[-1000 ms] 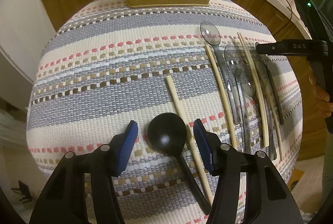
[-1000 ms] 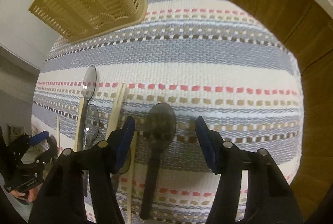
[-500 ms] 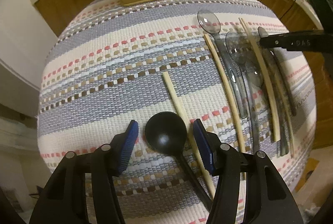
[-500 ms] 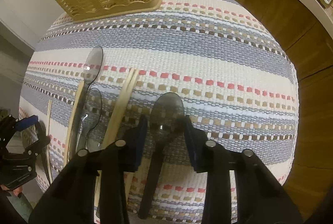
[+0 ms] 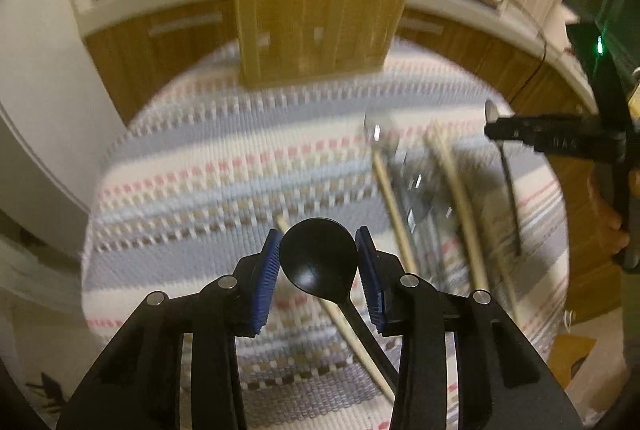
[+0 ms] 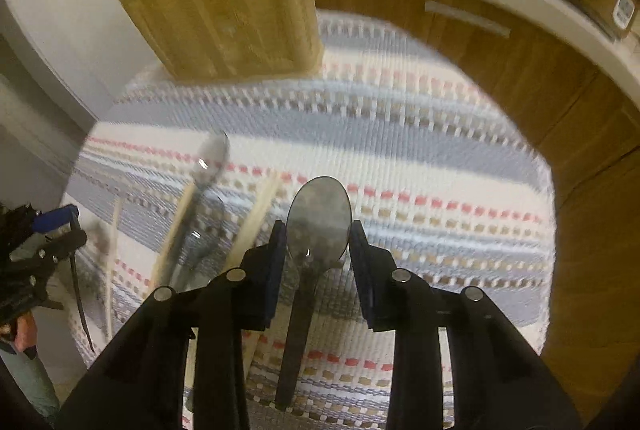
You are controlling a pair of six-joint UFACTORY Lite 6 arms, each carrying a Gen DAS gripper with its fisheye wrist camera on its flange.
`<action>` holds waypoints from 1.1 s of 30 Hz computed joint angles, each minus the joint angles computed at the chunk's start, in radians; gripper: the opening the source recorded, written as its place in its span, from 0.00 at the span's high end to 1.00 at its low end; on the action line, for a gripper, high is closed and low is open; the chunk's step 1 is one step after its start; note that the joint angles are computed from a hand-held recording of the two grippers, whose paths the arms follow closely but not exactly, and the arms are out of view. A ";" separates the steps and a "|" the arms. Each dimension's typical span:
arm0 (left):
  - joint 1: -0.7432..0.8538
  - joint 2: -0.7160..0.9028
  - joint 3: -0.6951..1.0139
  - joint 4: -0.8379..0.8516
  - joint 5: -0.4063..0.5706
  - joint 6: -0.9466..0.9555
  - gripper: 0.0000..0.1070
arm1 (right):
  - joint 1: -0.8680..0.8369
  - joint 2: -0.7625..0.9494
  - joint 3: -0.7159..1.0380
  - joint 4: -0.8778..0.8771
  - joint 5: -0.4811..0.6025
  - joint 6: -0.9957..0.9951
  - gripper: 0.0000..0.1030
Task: Organize utensils
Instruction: 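Grasp the black ladle handle with the left tool while the right tool grasps a clear spoon, then lower the ladle into the tan basket with the left tool while the right tool drops the spoon in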
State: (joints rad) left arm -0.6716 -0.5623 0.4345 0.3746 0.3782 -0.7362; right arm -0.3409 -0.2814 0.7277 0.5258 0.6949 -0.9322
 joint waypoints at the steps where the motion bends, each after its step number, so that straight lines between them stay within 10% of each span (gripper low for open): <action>1: 0.015 -0.020 0.011 -0.005 0.005 0.019 0.66 | -0.020 -0.020 0.009 0.024 0.023 -0.031 0.72; 11: 0.044 -0.004 0.373 0.264 0.111 -0.109 0.66 | -0.049 -0.165 0.234 0.279 0.147 -0.146 0.72; 22: 0.052 0.458 0.843 0.918 0.224 -0.523 0.66 | 0.152 0.137 0.671 0.332 -0.067 0.009 0.72; 33: 0.164 0.812 1.005 1.386 0.259 -0.977 0.66 | 0.328 0.396 0.738 0.431 -0.396 -0.124 0.72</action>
State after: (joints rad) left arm -0.5077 0.2500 1.4392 1.7603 0.6371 -1.7133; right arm -0.0132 0.1150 1.4659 0.9564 0.2984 -1.0567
